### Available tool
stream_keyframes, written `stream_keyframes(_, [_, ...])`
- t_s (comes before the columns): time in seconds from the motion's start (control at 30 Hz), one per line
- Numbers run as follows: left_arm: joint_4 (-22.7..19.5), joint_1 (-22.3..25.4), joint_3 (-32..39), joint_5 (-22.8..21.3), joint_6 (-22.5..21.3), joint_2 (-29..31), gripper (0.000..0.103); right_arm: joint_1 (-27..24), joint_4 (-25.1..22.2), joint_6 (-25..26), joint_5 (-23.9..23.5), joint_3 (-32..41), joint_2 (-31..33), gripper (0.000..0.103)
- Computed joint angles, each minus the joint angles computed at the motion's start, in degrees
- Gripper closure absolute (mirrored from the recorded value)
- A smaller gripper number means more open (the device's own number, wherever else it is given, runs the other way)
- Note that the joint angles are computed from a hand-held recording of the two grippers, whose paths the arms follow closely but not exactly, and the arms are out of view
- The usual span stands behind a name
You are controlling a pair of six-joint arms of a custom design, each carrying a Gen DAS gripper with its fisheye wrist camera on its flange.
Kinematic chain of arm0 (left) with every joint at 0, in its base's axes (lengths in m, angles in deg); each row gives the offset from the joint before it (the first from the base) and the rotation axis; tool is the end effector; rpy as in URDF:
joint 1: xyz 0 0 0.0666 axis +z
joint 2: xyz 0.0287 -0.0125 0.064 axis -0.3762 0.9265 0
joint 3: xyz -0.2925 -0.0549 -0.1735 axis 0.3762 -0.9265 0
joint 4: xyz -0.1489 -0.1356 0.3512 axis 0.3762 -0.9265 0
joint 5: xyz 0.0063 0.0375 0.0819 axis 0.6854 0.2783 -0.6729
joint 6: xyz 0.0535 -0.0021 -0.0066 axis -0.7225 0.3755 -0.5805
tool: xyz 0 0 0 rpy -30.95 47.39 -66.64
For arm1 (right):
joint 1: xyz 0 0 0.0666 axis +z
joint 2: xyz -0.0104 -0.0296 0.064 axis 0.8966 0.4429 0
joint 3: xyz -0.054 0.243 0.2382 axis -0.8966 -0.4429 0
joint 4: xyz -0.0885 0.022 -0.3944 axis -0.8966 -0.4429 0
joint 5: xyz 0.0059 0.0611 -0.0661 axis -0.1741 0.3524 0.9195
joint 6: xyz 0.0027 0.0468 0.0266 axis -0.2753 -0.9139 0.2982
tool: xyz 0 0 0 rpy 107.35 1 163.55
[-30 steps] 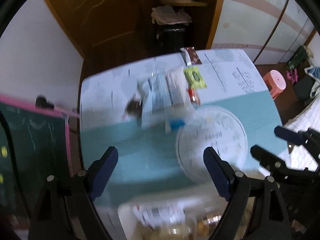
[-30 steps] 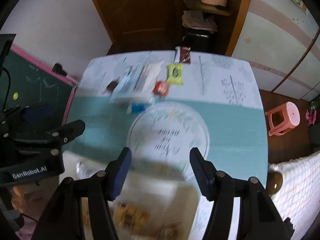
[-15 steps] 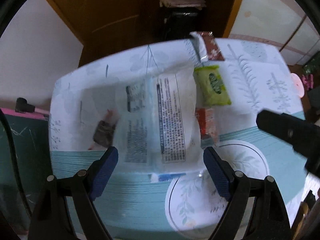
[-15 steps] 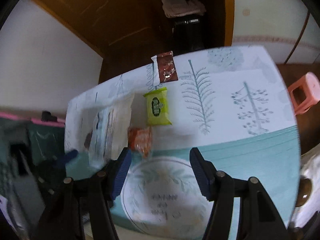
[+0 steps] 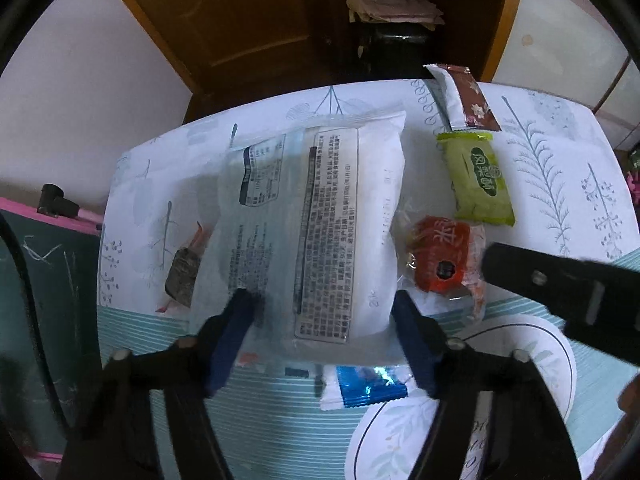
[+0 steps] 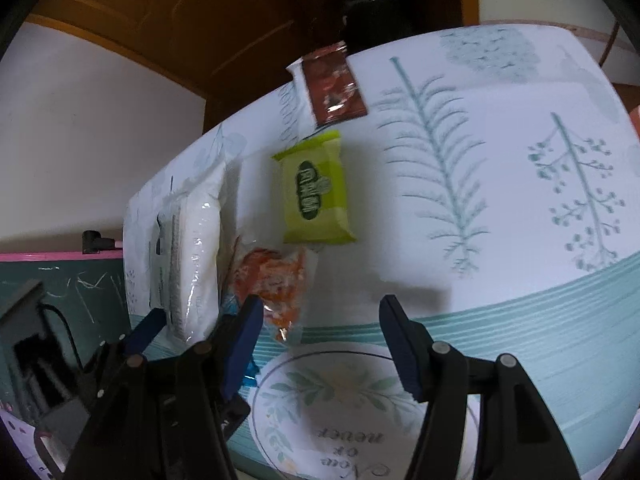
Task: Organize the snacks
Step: 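Grasp the large white printed bag with the left tool while the right tool grasps the orange wrapped snack, then carry the white bag to the tray with the left tool while the right tool carries the orange snack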
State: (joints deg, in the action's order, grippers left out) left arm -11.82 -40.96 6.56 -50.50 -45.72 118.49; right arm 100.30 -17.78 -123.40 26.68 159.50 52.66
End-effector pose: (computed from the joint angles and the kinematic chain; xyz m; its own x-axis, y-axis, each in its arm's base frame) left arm 0.4101 -0.1326 0.4082 -0.9558 0.0790 -0.2834 0.0399 0.9892 0.1413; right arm 0.3967 0.3045 0.4246 -0.9819 0.1680 -0.0873 0.1149 0.8952 0.4305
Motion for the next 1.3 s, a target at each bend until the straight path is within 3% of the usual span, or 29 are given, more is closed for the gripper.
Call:
stream_keyframes(0.2, [1.5, 1.3, -1.3, 2.7, -0.9, -2.6, 0.057, 1.4, -0.2, -0.6, -1.0, 4.3, 4.6, 0.042])
stream_keyframes(0.4, [0.7, 2.7, -1.3, 6.0, 0.4, -5.1, 0.069, 4.1, -3.4, 1.3, 3.1, 9.7, 8.8, 0.04])
stream_keyframes(0.57, [-0.5, 4.2, -0.4, 8.1, 0.7, -7.1, 0.08, 5.2, -3.6, 3.5, 5.8, 9.5, 8.9, 0.057])
stream_keyframes(0.63, [-1.4, 4.9, 0.0, 9.6, 0.6, -8.0, 0.081, 5.2, -4.7, 5.0, 6.5, 10.0, 9.1, 0.057])
stream_keyframes(1.0, [-5.9, 6.3, 1.6, 14.6, -1.5, -14.7, 0.082, 7.2, -3.4, 4.0, 8.5, 4.1, 0.8, 0.057])
stream_keyframes(1.3, [-12.4, 7.8, 6.6, 19.1, -5.8, -22.4, 0.082, 10.5, -5.6, 1.1, 11.1, 1.3, -8.8, 0.057])
